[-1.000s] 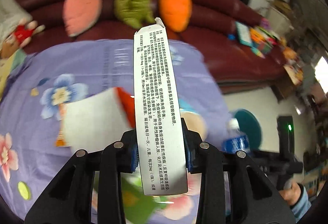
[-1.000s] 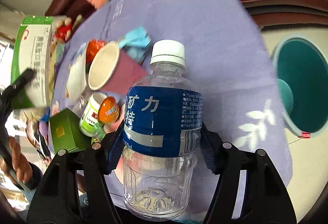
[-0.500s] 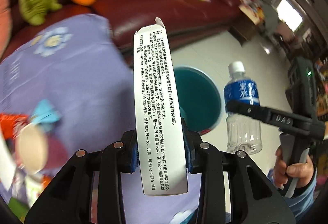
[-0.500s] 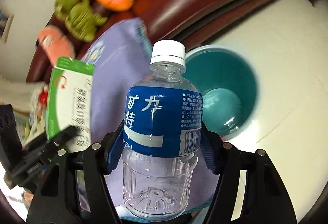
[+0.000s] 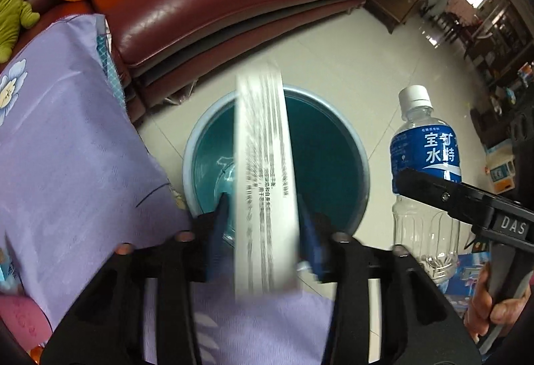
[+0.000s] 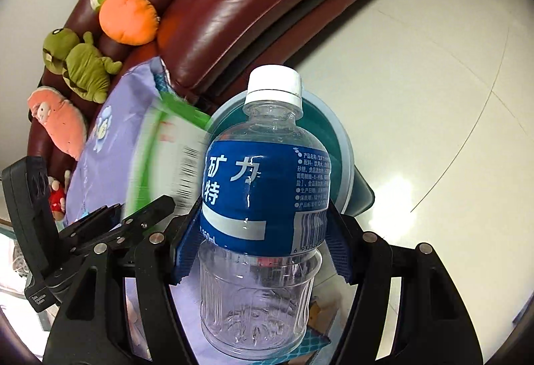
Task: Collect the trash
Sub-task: 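Carry the white box and water bottle over the teal bin and release both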
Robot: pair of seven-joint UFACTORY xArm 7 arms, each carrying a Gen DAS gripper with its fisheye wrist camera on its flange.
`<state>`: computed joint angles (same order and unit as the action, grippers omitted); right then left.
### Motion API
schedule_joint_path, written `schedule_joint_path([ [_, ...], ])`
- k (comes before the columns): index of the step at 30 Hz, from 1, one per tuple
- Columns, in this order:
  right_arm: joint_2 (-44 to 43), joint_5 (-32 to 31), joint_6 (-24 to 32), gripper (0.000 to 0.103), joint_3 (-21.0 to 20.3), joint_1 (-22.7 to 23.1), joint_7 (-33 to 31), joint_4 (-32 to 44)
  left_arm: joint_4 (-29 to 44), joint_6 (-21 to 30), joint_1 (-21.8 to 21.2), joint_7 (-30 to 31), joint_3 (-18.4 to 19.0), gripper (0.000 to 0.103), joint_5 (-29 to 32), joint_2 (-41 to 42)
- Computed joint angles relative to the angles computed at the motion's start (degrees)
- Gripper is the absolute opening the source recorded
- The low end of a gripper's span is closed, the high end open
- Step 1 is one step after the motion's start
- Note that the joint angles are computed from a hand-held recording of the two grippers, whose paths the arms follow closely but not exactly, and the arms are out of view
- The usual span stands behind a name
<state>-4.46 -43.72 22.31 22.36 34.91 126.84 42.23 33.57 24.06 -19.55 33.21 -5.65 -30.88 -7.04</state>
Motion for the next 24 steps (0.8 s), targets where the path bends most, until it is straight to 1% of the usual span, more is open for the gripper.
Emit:
schedule_joint_path([
  [2, 0.8, 0.3, -0.4, 0.063, -0.5, -0.2, -1.4, 0.4, -0.3, -1.2, 0.2, -0.5, -0.1, 0.059, 0.4, 0.3],
  [4, 1.8, 0.2, -0.5, 0.063, -0.9, -0.2, -2.2, 1.4, -0.1, -0.5, 0.4, 0.2, 0.4, 0.059, -0.1, 0.8],
  [7, 2.2, 0.1, -1.0, 0.063, -1.5, 0.1, -2.6, 1.2, -0.9, -0.2, 1.3, -0.6, 0.6, 0.059, 1.0, 0.3],
  [10, 3.1, 0.1, -1.5, 0.063, -2.0, 0.5, -3.0, 1.6, -1.6, 0.8, 1.7, 0.5, 1.4, 0.061, -0.1, -0.7],
  [12, 3.7, 0.3, -1.7, 0.063, -2.4, 0.9, -3.4, 1.8, -2.1, 1.4, 2.1, 1.3, 2.0, 0.066, -0.8, -1.5],
  [16, 4.7, 1.4, -1.7, 0.063, -3.1, 1.6, -4.6, 2.3, -3.3, 3.2, 2.8, 3.0, 3.8, 0.067, -3.0, -4.0],
  [18, 5.2, 1.9, -1.5, 0.063, -3.6, 1.8, -5.5, 2.9, -3.8, 3.9, 3.3, 3.3, 4.4, 0.069, -3.6, -5.2],
  [19, 5.8, 2.2, -1.4, 0.063, -3.9, 1.9, -6.2, 3.4, -4.1, 4.0, 3.5, 3.4, 4.6, 0.071, -3.8, -5.7],
  [21, 7.3, 3.0, -0.5, 0.063, -4.5, 2.2, -7.9, 5.1, -5.2, 4.2, 3.8, 3.9, 5.4, 0.084, -4.7, -7.2],
  [23, 9.2, 4.0, 1.0, 0.064, -5.2, 2.8, -9.4, 7.0, -6.3, 3.9, 3.9, 4.5, 6.1, 0.085, -5.5, -8.7],
  [24, 9.9, 4.5, 1.1, 0.066, -5.7, 3.1, -9.8, 7.6, -6.6, 3.9, 4.0, 4.7, 6.4, 0.086, -5.4, -9.1],
])
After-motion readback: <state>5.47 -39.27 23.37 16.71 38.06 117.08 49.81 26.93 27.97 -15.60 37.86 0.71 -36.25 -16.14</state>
